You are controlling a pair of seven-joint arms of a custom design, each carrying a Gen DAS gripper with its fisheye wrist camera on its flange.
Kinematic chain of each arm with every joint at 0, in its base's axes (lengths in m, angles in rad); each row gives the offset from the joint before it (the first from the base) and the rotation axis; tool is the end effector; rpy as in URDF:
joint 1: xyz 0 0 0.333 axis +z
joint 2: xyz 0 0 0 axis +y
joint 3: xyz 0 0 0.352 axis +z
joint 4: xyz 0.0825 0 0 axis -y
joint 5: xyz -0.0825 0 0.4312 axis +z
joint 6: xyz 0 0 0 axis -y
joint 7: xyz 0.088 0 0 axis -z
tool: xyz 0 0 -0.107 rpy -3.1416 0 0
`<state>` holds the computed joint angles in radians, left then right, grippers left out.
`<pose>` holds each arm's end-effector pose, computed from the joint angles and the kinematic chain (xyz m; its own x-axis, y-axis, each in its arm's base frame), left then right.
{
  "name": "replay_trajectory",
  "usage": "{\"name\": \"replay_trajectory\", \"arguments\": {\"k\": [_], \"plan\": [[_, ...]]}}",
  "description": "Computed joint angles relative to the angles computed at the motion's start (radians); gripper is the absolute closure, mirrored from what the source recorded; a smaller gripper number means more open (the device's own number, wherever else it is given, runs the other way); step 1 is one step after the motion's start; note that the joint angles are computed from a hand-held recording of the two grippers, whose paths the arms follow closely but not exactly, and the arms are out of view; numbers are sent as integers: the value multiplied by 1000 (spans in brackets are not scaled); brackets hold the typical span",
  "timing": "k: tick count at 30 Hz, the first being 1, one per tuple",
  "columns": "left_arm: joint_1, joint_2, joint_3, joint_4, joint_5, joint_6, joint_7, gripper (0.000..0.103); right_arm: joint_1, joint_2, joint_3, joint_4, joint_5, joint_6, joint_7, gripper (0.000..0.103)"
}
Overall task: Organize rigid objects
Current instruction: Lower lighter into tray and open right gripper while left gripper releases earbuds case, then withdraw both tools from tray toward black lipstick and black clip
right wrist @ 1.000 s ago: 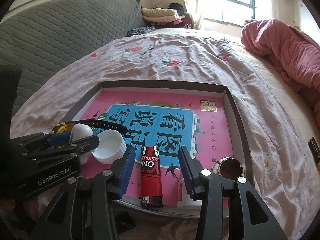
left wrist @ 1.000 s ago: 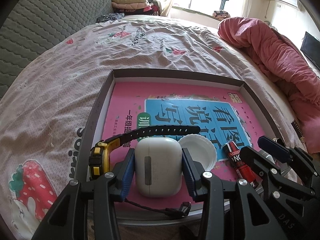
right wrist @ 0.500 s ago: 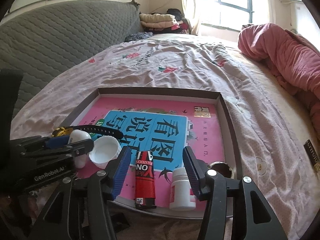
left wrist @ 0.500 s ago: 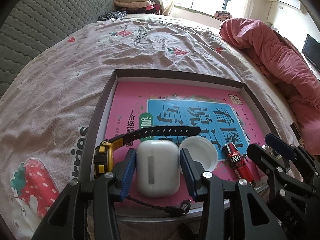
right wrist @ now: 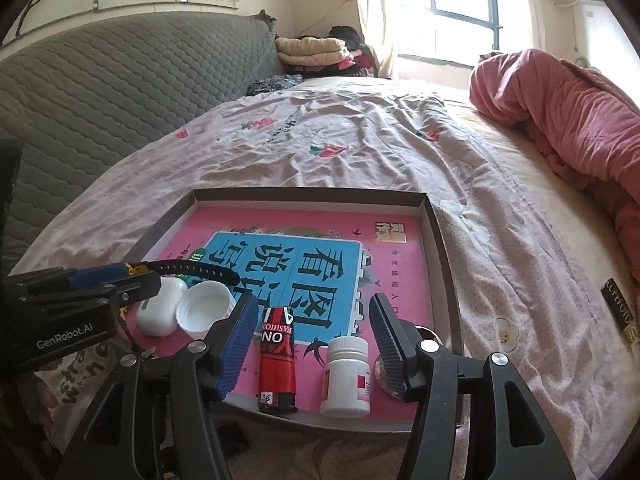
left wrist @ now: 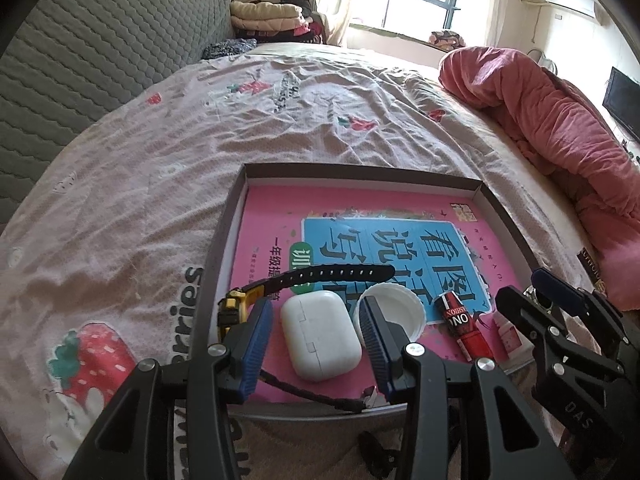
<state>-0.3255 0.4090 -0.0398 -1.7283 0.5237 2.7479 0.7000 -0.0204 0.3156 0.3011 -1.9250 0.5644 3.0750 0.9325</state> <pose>0.6988 -0.2847 0.4201 0.0546 -0.9934 0.1013 -0.7781 -0.1060 -0.6192 0.6951 0.1359 0.4275 0.3354 -0.9403 -0.0585 -0.6258 -0.1760 -0.7598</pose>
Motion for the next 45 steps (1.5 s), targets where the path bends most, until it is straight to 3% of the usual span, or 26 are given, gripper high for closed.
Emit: {"name": "replay_trajectory", "arguments": {"k": [7, 10, 21, 24, 28, 30, 34, 39, 41, 45], "plan": [[-10, -40, 9, -38, 35, 5, -58, 58, -65, -23, 82, -27, 73, 40, -89, 42], [-1, -60, -3, -57, 36, 5, -55, 58, -107, -39, 135, -46, 123, 58, -146, 35], [14, -106, -36, -89, 56, -27, -54, 57, -137, -79, 184, -94, 227, 94, -246, 30], [16, -114, -40, -98, 53, -30, -59, 55, -114, -91, 165, -105, 246, 95, -258, 30], [23, -116, -51, -101, 32, -48, -44, 54, -38, -114, 85, -138, 192, 117, -188, 30], [29, -117, -59, -105, 15, -47, -29, 54, -44, -125, 90, -149, 195, 100, -172, 30], [30, -125, -63, -115, 0, -48, -18, 54, 25, -146, 16, -175, 153, 77, -107, 30], [30, -135, -67, -127, -10, -59, -11, 54, 65, -168, -17, -200, 174, 42, -111, 30], [32, -139, -68, -134, -13, -62, -9, 54, 114, -178, -64, -215, 126, 32, -63, 30], [44, -153, -78, -156, -39, -66, 4, 54, 157, -193, -101, -235, 101, -11, -31, 30]]}}
